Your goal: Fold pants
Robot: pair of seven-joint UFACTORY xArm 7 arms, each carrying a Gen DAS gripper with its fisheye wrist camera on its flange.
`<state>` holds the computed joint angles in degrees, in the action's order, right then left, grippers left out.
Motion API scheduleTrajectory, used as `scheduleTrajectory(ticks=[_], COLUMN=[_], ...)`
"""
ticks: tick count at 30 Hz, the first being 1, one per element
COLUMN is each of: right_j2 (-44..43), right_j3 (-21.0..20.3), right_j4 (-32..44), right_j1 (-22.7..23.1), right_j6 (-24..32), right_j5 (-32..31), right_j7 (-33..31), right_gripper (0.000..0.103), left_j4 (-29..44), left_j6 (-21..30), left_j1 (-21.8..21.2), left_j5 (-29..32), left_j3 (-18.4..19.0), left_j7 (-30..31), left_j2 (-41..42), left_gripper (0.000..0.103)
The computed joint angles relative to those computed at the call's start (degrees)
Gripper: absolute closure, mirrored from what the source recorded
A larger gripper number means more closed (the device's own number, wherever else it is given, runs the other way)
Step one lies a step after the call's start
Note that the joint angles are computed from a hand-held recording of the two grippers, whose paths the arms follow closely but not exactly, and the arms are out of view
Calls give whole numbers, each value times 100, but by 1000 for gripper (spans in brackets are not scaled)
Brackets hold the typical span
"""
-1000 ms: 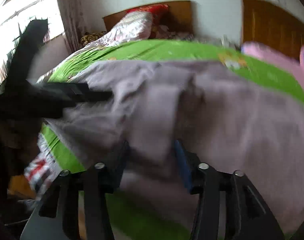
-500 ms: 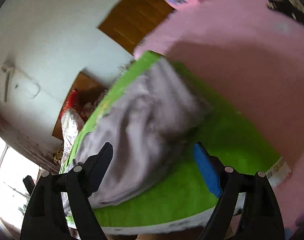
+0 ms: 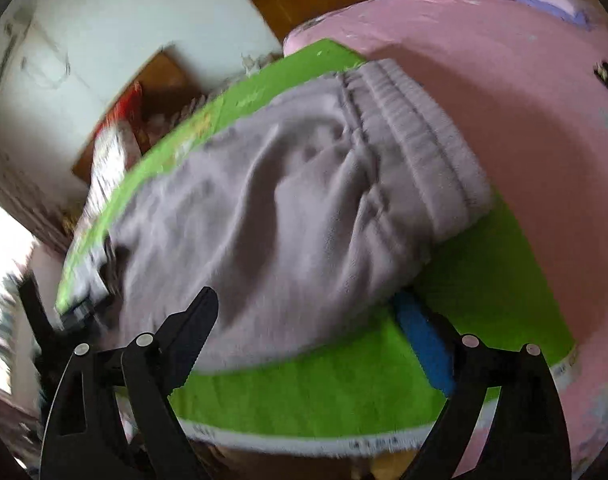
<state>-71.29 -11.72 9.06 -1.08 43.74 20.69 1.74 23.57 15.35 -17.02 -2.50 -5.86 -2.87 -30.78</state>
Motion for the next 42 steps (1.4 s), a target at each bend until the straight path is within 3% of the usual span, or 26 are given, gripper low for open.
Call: scheduleTrajectory(ticks=[5, 10, 13, 17, 21, 25, 29, 32, 37, 38, 42], right_j2=[840, 861, 852, 817, 206, -384, -518, -286, 565, 731, 1556], right_j3=[-69, 305, 353, 316, 78, -247, -115, 432, 1628, 1834, 3017], right_j4=[200, 235, 229, 89, -324, -689, -742, -538, 166, 326, 1291], right_j1=[62, 126, 114, 100, 139, 134, 400, 606, 795, 786, 681], right_j6=[-970, -891, -889, -1144, -1439, -1651, -2225, -2654, -3405, -3481, -3641], right_j5=[358, -48, -161, -153, -46, 230, 412, 296, -315, -450, -1290], right_j7=[360, 364, 511, 682, 672, 742, 993, 1473, 2097, 2186, 2297], right_gripper=[16, 16, 24, 44, 60, 63, 65, 66, 68, 68, 69], left_j4=[-63, -86, -93, -96, -101, -107, -106, -134, -315, -353, -725], left_j6=[-22, -39, -39, -39, -42, -34, -24, -68, -247, -237, -95], left_j1=[-98, -56, -42, -48, -61, -79, -100, -212, -887, -886, -1006], left_j5=[-83, -64, -48, -46, -57, -71, -85, -177, -891, -978, -1453], left_j3=[120, 59, 48, 49, 54, 43, 57, 194, 1023, 1048, 1820], left_j7=[115, 73, 72, 66, 62, 33, 36, 133, 740, 773, 1241], left_j2=[-59, -81, -89, -94, -102, -135, -145, -173, -475, -583, -1827], left_gripper=[1, 1, 1, 1, 1, 1, 1, 1, 2, 2, 2])
